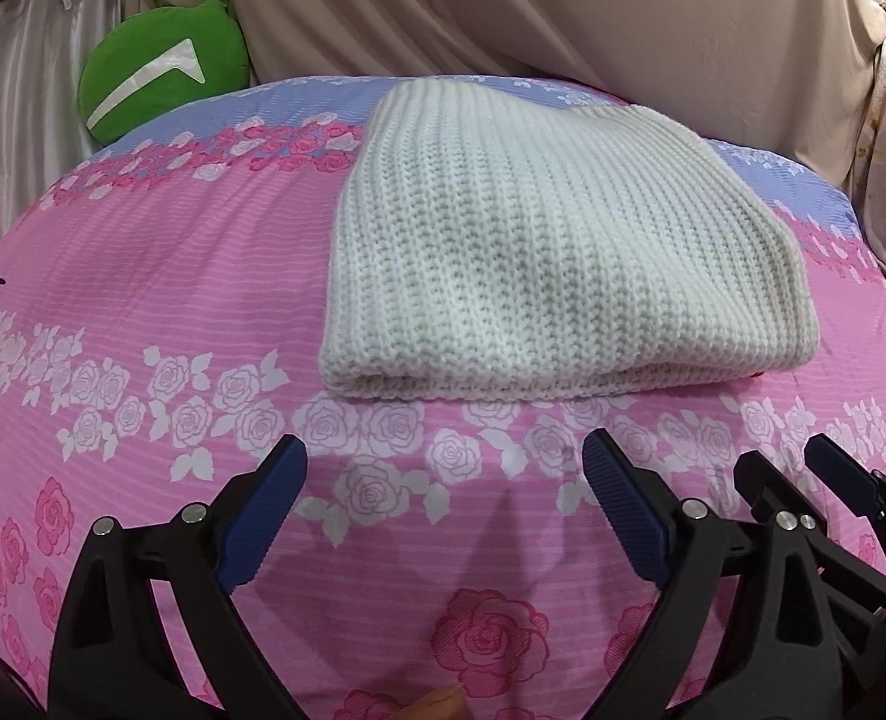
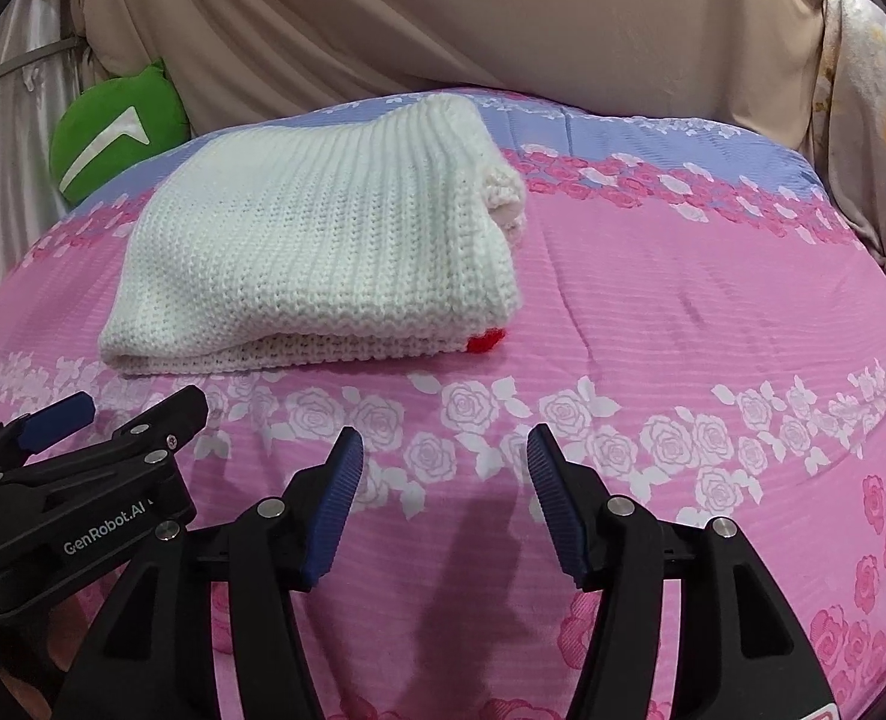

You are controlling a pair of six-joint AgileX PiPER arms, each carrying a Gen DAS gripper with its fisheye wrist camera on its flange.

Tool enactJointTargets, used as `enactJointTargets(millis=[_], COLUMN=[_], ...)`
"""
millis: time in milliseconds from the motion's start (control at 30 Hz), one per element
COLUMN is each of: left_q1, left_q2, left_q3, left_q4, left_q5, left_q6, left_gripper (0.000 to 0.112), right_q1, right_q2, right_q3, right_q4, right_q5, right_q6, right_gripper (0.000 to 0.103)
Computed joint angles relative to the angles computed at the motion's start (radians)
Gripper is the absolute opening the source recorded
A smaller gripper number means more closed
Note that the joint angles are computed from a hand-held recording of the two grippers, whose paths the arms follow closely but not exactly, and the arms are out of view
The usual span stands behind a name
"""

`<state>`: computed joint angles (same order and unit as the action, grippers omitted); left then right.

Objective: Fold small clothes

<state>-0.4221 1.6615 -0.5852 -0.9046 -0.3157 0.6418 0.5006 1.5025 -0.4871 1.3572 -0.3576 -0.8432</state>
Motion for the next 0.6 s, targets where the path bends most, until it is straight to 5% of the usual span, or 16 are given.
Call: enactJointTargets(millis=[600], left_q1=[-0.068], left_q2=[0.004], left_q3=[-0.002], left_q4=[-0.243], left_q5=[-0.113], left_q6=[0.187], left_gripper=[0.094], right_q1=[0.033], right_q2=[0.013], right_q3=[-0.01], right_q4=[0.059], right_q5=[-0.032], right_q6=[-0.039], right_gripper=[0.057])
